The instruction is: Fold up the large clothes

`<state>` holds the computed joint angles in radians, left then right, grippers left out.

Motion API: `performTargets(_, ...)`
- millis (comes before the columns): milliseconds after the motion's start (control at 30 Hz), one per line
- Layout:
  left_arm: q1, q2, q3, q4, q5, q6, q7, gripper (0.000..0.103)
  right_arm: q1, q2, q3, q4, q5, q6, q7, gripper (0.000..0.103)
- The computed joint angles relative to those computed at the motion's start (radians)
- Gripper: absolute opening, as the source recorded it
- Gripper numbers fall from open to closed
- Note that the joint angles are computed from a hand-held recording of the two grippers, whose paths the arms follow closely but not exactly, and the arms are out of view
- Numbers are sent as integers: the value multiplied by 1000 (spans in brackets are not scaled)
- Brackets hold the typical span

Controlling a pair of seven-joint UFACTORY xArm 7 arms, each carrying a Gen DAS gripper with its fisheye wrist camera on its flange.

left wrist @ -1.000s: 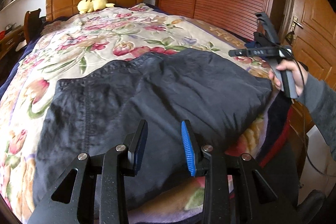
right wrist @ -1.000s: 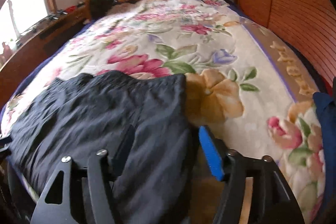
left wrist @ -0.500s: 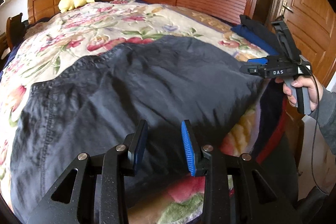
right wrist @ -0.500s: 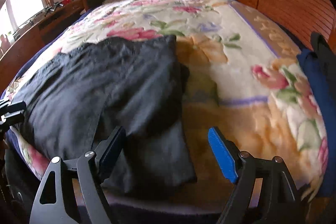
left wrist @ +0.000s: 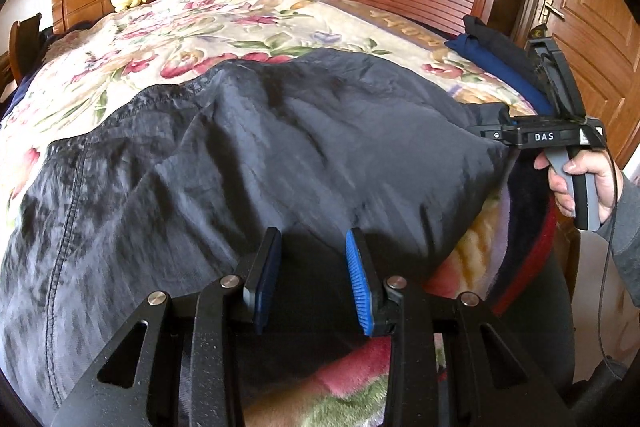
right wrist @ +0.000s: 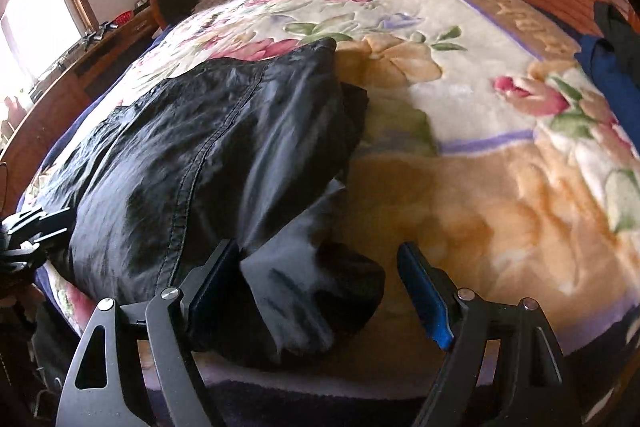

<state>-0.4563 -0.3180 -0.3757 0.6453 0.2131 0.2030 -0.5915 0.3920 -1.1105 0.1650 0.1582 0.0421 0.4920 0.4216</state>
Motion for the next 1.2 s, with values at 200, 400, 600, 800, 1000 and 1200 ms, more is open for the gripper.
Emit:
performTargets(200, 7, 1, -8, -10, 9, -17, -18, 34, 32, 7, -18, -5, 26, -11, 4, 82)
performTargets(400, 13, 3, -12, -14, 16, -27, -28, 34, 51, 32, -28, -7, 39, -33, -10, 70)
performTargets(600, 16, 4, -14, -15, 21, -31, -34, 34, 52, 46, -21, -5, 40, -45, -10, 67)
performTargets(800, -8, 0, 7, -11, -3, -15, -15, 34, 90, 31, -51, -12, 65, -59, -31, 46)
performTargets(1000, -14, -82, 29, -40, -35, 6, 7, 34, 100, -29, -52, 13, 70, -45, -63, 20)
performTargets(1200, 4, -273, 69, -130, -73, 47, 37, 35, 103, 36, 5, 130, 53, -64, -83, 18)
